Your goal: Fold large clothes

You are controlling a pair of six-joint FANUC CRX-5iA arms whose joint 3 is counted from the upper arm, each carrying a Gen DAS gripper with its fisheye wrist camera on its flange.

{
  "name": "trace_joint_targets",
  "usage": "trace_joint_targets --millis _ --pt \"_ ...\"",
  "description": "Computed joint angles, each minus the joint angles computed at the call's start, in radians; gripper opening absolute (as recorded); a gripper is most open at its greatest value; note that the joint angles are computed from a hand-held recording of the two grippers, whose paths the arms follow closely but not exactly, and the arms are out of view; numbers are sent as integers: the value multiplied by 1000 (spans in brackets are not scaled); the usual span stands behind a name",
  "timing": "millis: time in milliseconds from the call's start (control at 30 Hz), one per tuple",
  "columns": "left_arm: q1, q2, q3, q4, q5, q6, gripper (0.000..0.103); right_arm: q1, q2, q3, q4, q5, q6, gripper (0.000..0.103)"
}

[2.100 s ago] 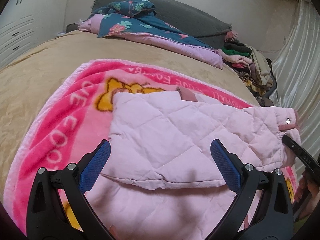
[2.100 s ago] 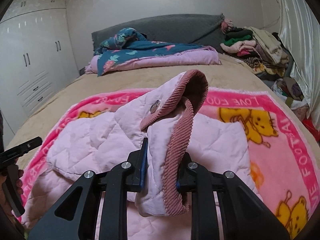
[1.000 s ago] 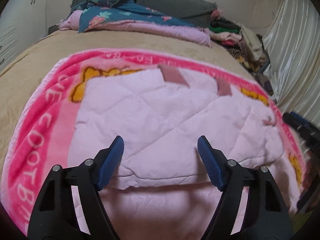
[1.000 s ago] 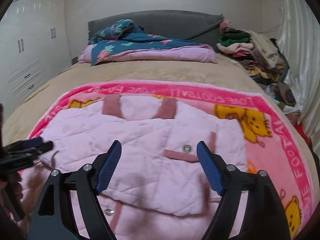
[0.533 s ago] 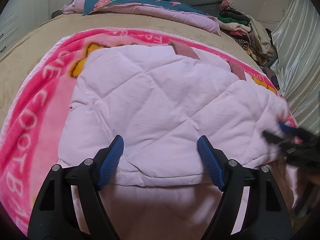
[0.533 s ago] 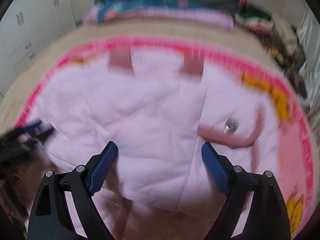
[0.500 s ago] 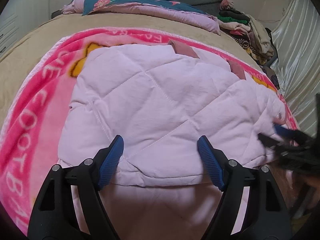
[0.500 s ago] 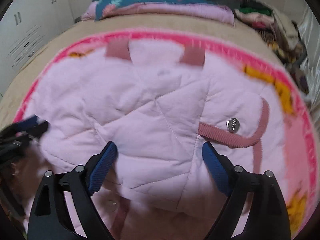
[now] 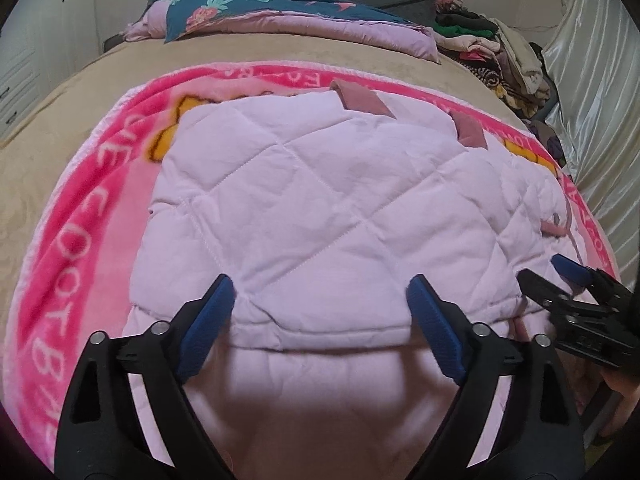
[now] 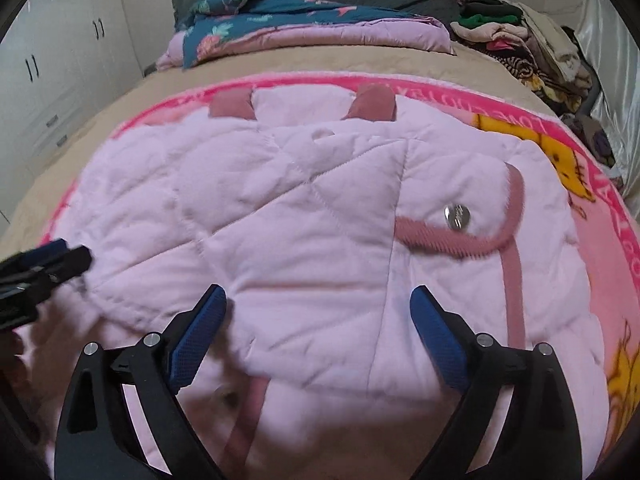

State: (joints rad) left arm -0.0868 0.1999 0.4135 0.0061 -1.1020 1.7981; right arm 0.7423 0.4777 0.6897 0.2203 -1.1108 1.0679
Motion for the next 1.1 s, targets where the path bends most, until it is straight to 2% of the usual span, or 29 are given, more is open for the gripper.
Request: trace_joint_targets --millis 67,200,300,467,733,1100 --pt "-2 -5 -4 10 -4 7 89 4 -54 -64 -5 37 -18 96" --pt "-1 -18 -21 38 0 17 91 27 -151 -185 34 102 -70 98" --pt "-13 -27 -15 23 -2 27 94 40 -200 -237 51 118 -101 99" --pt "-18 -57 -32 40 17 31 94 57 -252 -283 77 127 -134 99" --pt "-62 -90 7 -77 -31 83 94 83 -325 -361 131 158 -190 99" --pt "-82 -153 -19 -97 8 107 94 112 -400 -458 234 176 -285 99"
